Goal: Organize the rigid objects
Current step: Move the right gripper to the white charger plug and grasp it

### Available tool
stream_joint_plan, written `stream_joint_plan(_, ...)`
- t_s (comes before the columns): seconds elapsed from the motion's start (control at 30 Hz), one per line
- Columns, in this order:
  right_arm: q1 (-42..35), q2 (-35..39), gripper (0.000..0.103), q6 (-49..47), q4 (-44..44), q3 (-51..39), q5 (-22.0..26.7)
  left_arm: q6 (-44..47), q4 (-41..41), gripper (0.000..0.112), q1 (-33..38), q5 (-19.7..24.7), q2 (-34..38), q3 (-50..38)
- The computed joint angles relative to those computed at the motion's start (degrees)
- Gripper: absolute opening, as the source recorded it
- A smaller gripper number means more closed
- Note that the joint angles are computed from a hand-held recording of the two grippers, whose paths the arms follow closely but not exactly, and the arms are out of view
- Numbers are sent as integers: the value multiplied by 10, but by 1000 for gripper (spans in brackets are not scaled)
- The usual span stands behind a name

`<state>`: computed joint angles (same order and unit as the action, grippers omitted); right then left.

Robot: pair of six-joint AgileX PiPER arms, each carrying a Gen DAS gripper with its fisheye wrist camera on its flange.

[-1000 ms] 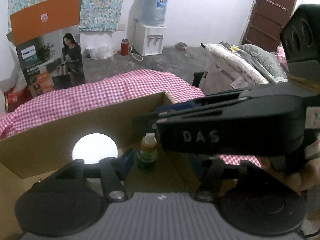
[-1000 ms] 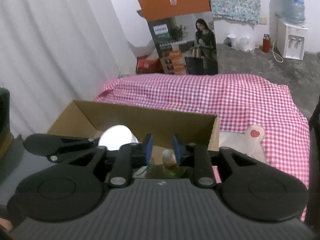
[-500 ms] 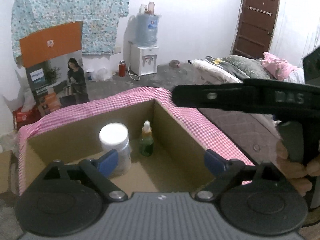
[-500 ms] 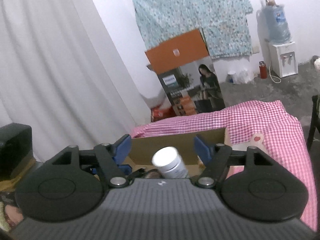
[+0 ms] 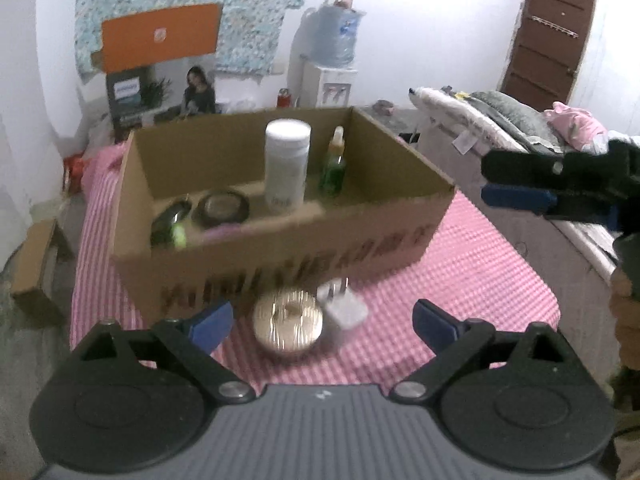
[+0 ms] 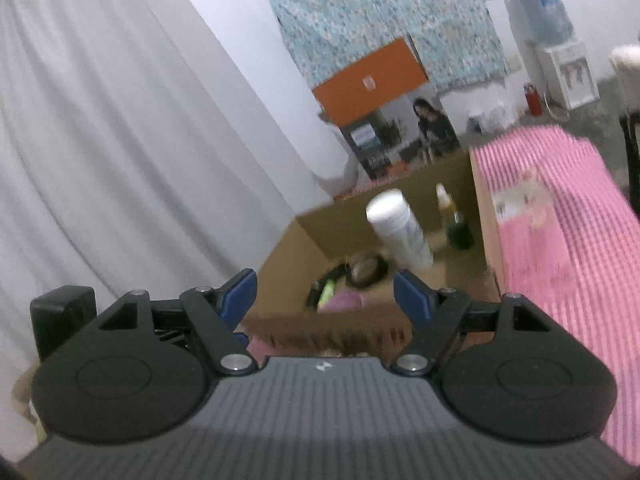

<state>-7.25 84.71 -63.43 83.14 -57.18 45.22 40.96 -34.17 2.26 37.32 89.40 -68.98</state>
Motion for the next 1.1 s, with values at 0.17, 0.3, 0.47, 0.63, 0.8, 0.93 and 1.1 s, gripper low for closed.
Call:
stream_joint_plan(0.17, 27, 27, 76, 34, -21, 27, -14, 64, -54, 97, 4, -19, -16, 66)
stream_joint_plan(0.3, 45, 84, 76, 63, -30, -6, -6, 100, -68, 96, -15, -30, -5, 81)
stream_joint_plan(0.47, 54, 151, 69, 85, -28, -48, 20, 113, -64, 83, -46, -51, 23, 77)
stream_joint_plan(0.63, 63, 191, 58, 109, -33, -87, 21, 117, -60, 75, -55, -52, 52, 55)
stream_joint_plan(0.8, 70, 230, 51, 135, -46, -125, 23, 102, -41, 74, -67, -53, 83, 29)
stream_joint_plan(0.93, 79, 262, 48, 159, -63, -162, 30, 103, -50, 74, -69, -53, 108, 12)
stream_joint_plan(1.1, 89, 292, 48, 186, -88, -204, 32, 129, -64, 77, -78, -78, 114, 17)
